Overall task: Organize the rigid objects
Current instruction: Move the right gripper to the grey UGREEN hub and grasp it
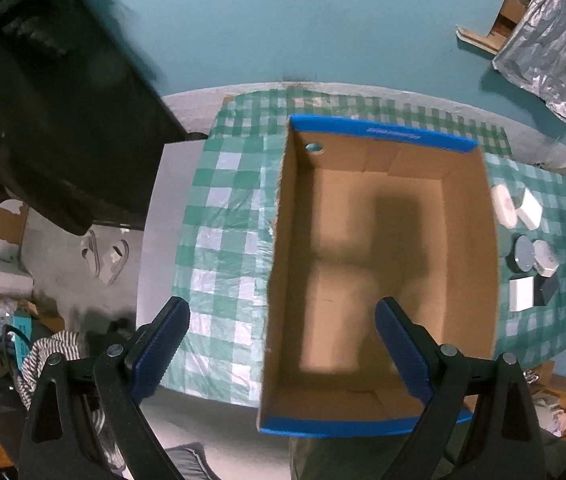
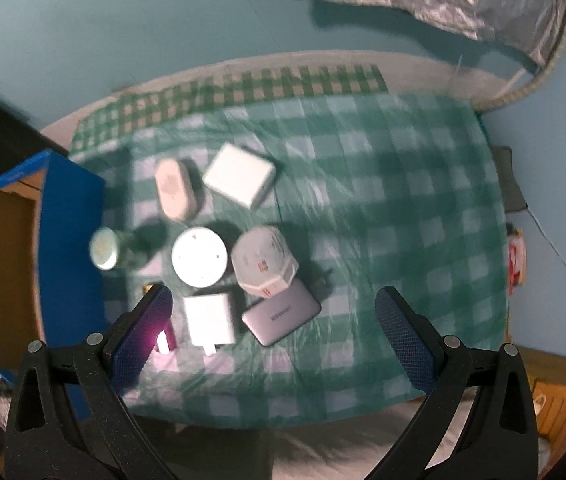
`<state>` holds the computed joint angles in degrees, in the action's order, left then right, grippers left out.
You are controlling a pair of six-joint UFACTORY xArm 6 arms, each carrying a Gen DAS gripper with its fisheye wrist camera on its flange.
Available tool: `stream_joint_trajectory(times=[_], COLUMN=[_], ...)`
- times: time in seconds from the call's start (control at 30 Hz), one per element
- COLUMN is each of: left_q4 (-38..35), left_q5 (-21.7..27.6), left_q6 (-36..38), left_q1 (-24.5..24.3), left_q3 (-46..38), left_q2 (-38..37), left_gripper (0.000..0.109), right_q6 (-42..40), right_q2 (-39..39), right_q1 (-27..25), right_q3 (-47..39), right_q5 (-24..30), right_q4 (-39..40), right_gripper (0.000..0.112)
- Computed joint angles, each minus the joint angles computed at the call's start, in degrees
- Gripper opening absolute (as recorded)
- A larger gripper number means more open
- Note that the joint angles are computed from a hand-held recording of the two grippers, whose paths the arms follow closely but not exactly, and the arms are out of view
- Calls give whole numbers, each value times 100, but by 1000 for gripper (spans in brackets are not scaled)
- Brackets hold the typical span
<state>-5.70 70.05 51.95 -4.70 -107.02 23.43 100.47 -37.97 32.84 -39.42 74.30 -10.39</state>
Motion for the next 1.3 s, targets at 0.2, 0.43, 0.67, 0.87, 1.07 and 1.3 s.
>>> stream_joint_trajectory(times=[0.2, 0.43, 0.67, 0.87, 1.07, 1.3], left_q4=[187, 452, 608, 702, 565, 657], left_q5=[28, 139, -21, 29, 487, 334], left_q6=[13, 18, 145, 46, -31, 64], left_q1=[108, 182, 135, 143, 192, 159], left_q3=[-396, -755, -380, -376, -720, -481], left_q2=[605, 1091, 1004, 1113, 1313, 1157], left_gripper=[95, 80, 69, 50, 37, 35], right_q6=[259, 637, 1087, 1258, 1230, 1411], right_q2=[42, 240, 221, 324, 205, -173], right_q1=[-64, -31, 29, -117, -409, -667], right_q3=[591, 1101, 1374, 1479, 1805, 2325], right_q5=[-747, -1421, -1608, -1773, -2075, -2748], right_q4=[368, 769, 894, 900, 995, 968], right_gripper=[101, 98, 97, 94, 90, 66])
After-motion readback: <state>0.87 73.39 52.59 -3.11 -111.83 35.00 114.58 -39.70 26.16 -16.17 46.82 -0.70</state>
